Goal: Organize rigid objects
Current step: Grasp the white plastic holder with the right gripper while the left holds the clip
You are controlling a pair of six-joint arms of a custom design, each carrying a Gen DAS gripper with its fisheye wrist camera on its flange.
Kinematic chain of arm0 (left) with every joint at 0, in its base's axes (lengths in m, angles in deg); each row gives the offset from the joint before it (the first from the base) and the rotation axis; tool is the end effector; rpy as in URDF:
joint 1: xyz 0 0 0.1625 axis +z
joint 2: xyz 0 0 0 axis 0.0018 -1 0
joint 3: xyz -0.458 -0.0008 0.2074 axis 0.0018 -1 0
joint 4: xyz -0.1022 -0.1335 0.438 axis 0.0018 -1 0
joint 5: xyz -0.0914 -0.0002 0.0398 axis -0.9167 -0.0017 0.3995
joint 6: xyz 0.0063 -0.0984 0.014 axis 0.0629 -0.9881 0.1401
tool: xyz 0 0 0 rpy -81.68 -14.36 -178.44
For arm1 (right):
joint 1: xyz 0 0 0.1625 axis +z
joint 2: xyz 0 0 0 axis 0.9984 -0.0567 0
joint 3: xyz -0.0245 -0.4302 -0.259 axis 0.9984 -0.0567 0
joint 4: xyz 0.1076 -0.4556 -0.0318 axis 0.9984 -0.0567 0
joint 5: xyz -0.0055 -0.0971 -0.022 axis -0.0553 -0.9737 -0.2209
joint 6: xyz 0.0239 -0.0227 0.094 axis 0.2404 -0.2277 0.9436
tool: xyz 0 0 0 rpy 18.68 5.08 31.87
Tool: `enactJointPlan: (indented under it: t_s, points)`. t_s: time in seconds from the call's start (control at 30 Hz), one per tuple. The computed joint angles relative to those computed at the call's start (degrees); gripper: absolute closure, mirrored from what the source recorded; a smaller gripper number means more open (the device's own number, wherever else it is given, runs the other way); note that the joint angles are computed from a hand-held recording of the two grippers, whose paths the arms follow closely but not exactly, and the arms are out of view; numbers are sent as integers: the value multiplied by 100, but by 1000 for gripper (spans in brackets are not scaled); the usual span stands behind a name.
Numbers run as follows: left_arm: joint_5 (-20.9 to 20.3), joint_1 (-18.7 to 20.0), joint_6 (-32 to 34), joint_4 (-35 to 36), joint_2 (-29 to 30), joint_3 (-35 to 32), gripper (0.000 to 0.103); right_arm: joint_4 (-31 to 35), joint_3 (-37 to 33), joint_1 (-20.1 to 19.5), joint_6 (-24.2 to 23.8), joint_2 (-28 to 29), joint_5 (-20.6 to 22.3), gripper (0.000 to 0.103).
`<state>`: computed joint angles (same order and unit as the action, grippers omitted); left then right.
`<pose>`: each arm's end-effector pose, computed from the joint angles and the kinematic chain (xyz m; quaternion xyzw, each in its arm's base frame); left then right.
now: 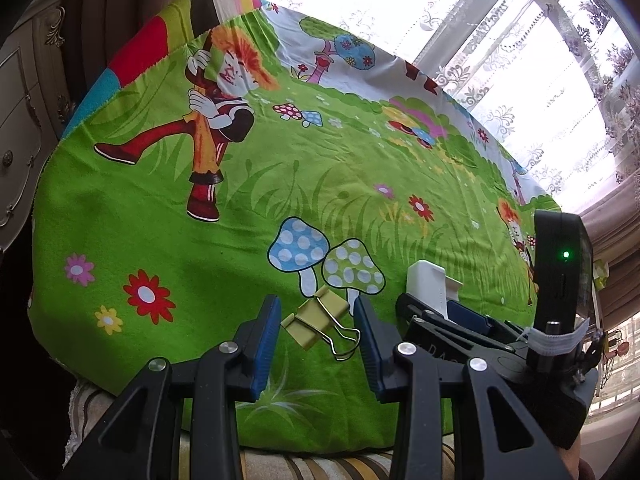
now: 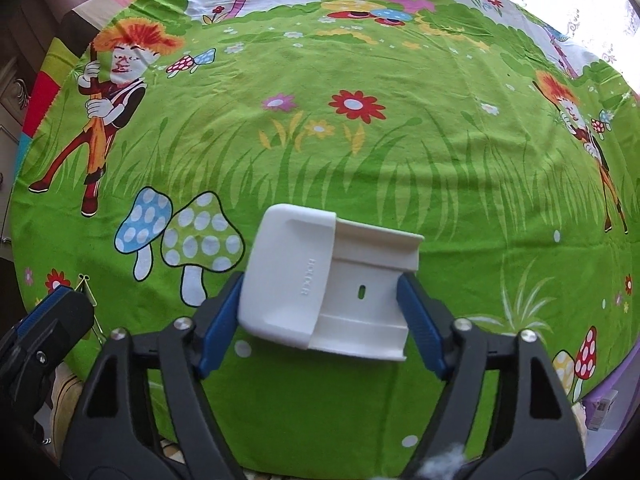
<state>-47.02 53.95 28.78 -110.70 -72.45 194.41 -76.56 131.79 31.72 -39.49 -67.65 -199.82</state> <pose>-0.0449 -0.4223 0.3040 -0.1706 0.8793 -0.3706 0.2457 0.3868 -0.5521 -0.0379 0.2906 -0.9098 0.0527 0.2916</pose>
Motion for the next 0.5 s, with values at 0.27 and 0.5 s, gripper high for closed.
enactJointPlan:
  t_s: [0.27, 0.5]
  points:
    - [41, -59, -113, 132, 19, -8, 64, 89, 267, -213, 134, -352, 198, 48]
    - [59, -176, -41, 101, 54, 5, 64, -9, 574, -421, -43, -731, 689, 65]
